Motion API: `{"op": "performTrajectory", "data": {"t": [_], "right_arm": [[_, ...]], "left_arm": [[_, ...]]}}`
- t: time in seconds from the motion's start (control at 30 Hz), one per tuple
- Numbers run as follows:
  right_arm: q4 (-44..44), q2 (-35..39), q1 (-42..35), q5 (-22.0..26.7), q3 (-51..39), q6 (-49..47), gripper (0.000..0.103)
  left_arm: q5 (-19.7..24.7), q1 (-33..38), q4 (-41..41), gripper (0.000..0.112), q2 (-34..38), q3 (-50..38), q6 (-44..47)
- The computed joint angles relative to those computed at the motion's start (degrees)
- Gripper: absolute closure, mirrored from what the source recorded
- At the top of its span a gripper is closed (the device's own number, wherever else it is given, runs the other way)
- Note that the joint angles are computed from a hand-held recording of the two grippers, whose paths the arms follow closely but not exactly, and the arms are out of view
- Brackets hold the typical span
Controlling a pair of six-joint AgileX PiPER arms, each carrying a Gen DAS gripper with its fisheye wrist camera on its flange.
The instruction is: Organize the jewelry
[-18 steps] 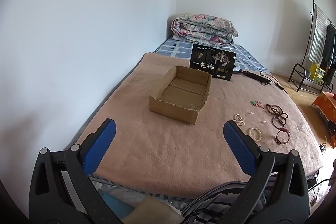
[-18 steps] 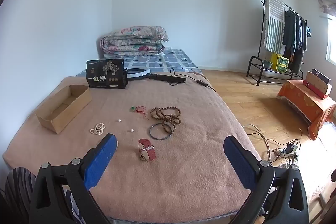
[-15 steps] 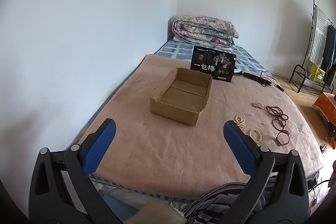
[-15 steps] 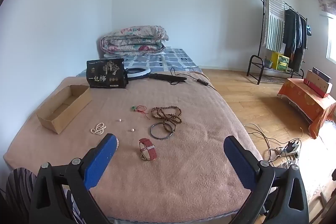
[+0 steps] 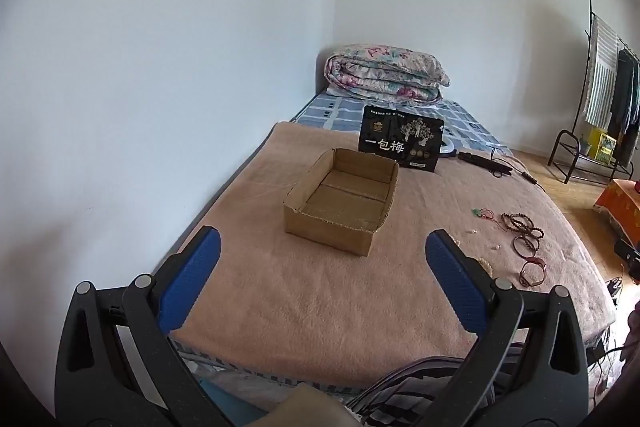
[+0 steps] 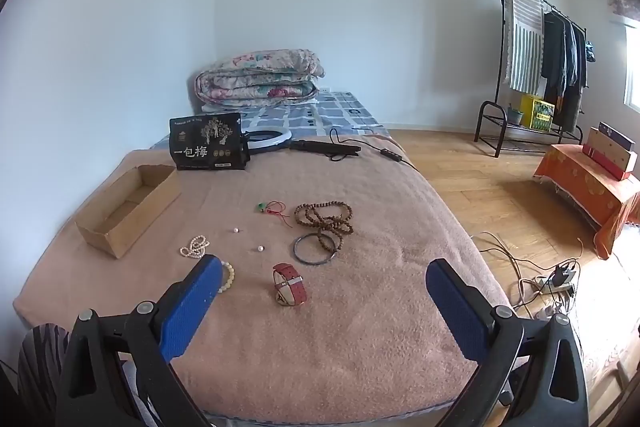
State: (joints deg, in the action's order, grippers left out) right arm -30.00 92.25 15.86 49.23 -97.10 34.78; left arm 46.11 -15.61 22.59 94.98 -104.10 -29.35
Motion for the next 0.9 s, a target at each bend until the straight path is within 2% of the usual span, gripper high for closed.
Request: {"op": "performTrajectory", "data": {"t": [0.9], "right_arm": [[1.79, 0.3, -0.57, -0.23, -0.17, -0.27, 0.0]], "left_arm": [[-0.55, 0.03, 0.22, 0.009, 0.45, -0.38, -0.33]]}}
